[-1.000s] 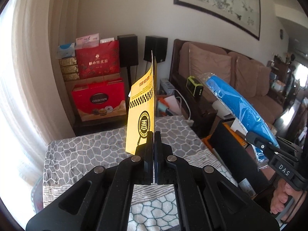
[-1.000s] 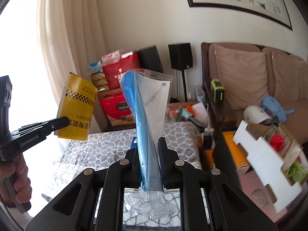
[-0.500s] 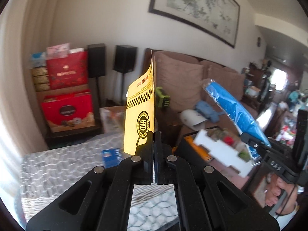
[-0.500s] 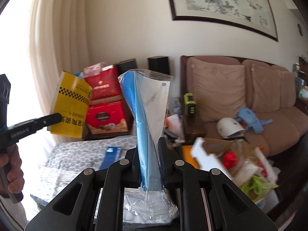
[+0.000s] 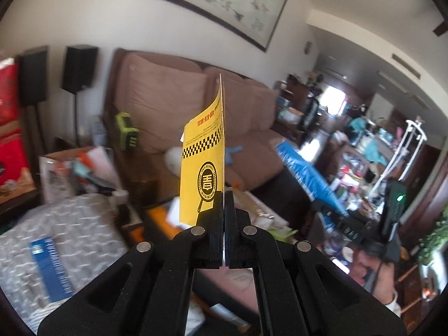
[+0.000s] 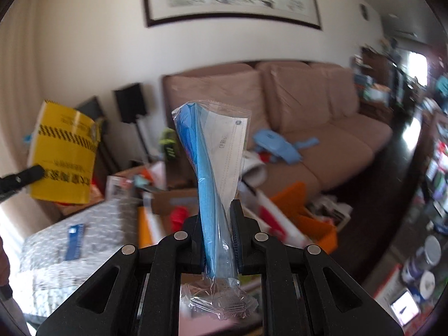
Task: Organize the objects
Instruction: 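Carry the yellow booklet and the mask pack over the cardboard box with both grippers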
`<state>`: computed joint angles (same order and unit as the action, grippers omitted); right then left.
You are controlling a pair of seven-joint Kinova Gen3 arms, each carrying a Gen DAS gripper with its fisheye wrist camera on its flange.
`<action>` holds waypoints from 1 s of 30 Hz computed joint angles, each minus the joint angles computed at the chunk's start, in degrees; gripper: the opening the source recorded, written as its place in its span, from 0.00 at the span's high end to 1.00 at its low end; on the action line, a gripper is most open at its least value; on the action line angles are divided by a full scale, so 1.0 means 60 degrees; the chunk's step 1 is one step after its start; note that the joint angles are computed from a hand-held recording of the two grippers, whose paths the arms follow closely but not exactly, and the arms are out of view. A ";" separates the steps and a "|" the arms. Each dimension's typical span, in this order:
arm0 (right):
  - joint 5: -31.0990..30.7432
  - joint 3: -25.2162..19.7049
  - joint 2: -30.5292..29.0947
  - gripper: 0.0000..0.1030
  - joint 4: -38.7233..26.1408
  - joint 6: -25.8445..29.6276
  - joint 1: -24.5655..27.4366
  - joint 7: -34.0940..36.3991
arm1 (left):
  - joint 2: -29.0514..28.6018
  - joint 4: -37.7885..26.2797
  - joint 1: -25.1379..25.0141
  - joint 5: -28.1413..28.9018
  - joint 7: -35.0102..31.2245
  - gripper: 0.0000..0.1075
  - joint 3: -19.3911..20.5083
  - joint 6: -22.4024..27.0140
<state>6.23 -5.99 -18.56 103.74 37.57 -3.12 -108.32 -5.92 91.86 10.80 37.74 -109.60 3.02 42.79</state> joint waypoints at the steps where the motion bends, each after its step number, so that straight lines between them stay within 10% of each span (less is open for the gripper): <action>1: -0.0002 0.0071 0.0081 0.87 -0.0017 0.0072 0.0033 0.0023 | 0.0277 -0.0212 0.0060 0.0068 0.0023 1.00 0.0065 0.0077; 14: -0.1306 0.1240 0.2331 0.86 -0.0772 0.1281 0.0018 0.1625 | 0.3748 -0.2703 0.0162 -0.0703 0.2004 1.00 0.1299 0.0545; 22: -0.1215 0.1020 0.3243 0.84 -0.1552 0.2169 0.0072 0.1599 | 0.4087 -0.2668 0.0639 -0.2189 0.2871 0.98 0.1376 0.0149; 30: -0.2404 0.1041 0.2930 0.80 -0.1387 0.2400 0.0137 0.2957 | 0.4014 -0.1992 -0.0200 -0.1200 0.2304 0.93 0.1761 0.0127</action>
<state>-8.19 0.26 -0.97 95.42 51.97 -2.30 -90.58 18.16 79.90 9.60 30.54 -95.77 13.59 43.55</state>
